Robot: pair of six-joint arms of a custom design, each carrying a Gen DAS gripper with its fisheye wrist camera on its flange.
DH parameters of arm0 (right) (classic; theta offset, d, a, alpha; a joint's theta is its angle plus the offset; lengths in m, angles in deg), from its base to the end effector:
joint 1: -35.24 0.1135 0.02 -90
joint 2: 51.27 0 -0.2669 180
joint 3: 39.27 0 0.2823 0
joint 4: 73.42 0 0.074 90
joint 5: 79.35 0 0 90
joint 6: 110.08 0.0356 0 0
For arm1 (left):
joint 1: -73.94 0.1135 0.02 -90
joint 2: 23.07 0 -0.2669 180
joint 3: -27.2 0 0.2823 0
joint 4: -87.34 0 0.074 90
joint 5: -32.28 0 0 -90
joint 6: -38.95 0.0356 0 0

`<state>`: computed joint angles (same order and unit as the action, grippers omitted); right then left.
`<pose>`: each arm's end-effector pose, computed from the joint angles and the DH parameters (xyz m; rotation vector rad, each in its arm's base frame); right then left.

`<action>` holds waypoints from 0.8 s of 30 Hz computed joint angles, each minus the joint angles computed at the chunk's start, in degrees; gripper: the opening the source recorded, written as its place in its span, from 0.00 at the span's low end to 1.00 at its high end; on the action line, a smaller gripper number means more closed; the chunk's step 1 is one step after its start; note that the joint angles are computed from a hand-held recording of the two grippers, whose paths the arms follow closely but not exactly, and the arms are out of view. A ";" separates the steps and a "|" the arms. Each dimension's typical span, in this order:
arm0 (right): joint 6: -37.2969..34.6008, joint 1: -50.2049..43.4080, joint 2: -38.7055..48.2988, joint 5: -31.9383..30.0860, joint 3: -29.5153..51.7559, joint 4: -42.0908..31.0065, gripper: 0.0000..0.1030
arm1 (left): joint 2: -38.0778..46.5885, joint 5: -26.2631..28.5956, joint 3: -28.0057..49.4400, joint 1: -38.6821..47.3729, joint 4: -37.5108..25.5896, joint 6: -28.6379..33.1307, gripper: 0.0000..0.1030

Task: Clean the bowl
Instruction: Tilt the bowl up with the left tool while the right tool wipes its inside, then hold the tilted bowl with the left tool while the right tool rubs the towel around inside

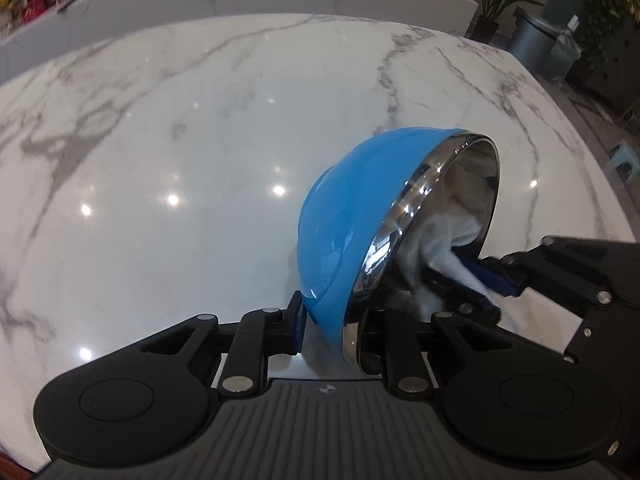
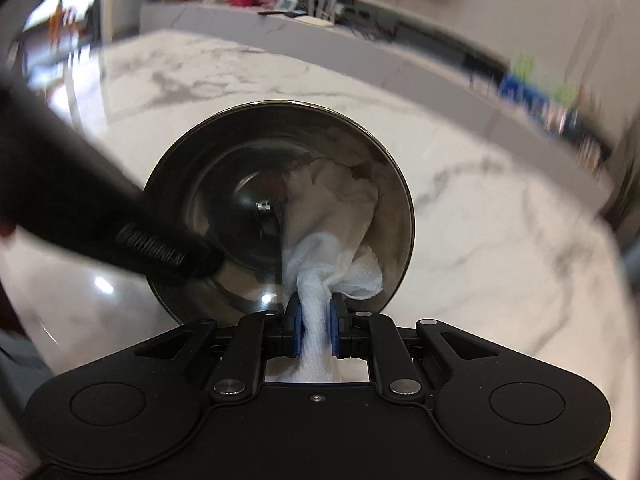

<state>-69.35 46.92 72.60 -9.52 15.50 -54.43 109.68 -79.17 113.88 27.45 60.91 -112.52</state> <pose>0.3289 0.0805 -0.0110 -1.3357 1.9678 0.1221 0.3050 -0.3023 0.0040 -0.4240 2.6295 -0.0349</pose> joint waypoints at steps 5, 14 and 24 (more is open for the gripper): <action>1.81 -0.74 -0.35 -1.58 1.38 -3.87 0.10 | -0.56 -0.02 -1.36 0.40 1.83 -0.59 0.16; 8.17 -2.55 0.07 -6.59 6.74 -15.08 0.11 | 0.03 1.82 -3.77 1.02 8.18 -2.86 0.19; 12.17 -5.58 1.81 -13.44 12.74 -27.85 0.10 | 0.93 4.49 -4.17 1.42 10.71 -3.12 0.21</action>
